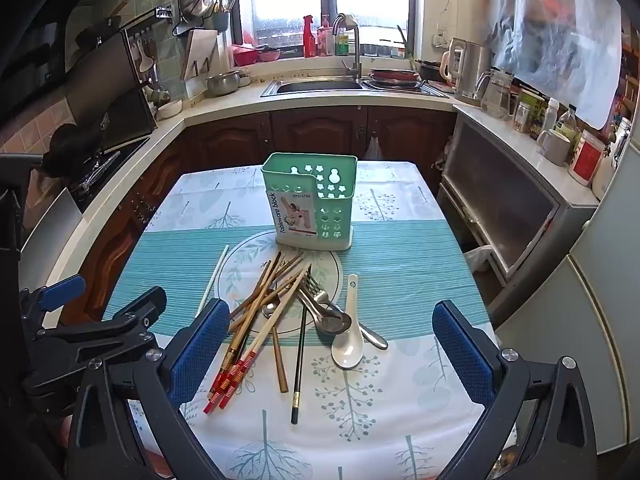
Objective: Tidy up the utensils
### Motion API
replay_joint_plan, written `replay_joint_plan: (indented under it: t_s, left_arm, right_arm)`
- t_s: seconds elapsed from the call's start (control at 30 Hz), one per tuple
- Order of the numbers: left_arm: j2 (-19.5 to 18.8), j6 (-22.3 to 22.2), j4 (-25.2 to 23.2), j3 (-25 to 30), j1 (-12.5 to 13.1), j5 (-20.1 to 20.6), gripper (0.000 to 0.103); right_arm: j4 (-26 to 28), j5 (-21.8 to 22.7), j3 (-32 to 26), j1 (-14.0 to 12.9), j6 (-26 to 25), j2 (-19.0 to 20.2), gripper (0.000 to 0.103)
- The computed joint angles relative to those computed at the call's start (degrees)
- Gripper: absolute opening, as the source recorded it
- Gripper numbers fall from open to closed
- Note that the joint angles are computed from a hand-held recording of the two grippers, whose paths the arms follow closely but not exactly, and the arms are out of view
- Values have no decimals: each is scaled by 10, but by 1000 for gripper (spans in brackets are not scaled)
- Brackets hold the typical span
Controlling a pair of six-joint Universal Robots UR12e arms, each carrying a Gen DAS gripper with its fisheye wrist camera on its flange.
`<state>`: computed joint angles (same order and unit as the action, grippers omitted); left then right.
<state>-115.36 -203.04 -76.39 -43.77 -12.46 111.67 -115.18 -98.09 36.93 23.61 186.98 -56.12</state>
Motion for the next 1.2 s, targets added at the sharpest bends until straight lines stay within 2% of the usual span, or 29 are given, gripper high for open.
replay_joint_plan:
  t_s: [0.27, 0.47, 1.2]
  left_arm:
    - [2, -11, -15, 2, 5, -28, 100]
    - [-3, -7, -11, 5, 3, -21, 98]
    - [-3, -12, -27, 4, 5, -24, 98]
  right_arm:
    - [-1, 14, 2, -2, 6, 0, 103]
    - [0, 33, 3, -5, 16, -1, 103]
    - [0, 27, 7, -3, 9, -1, 100]
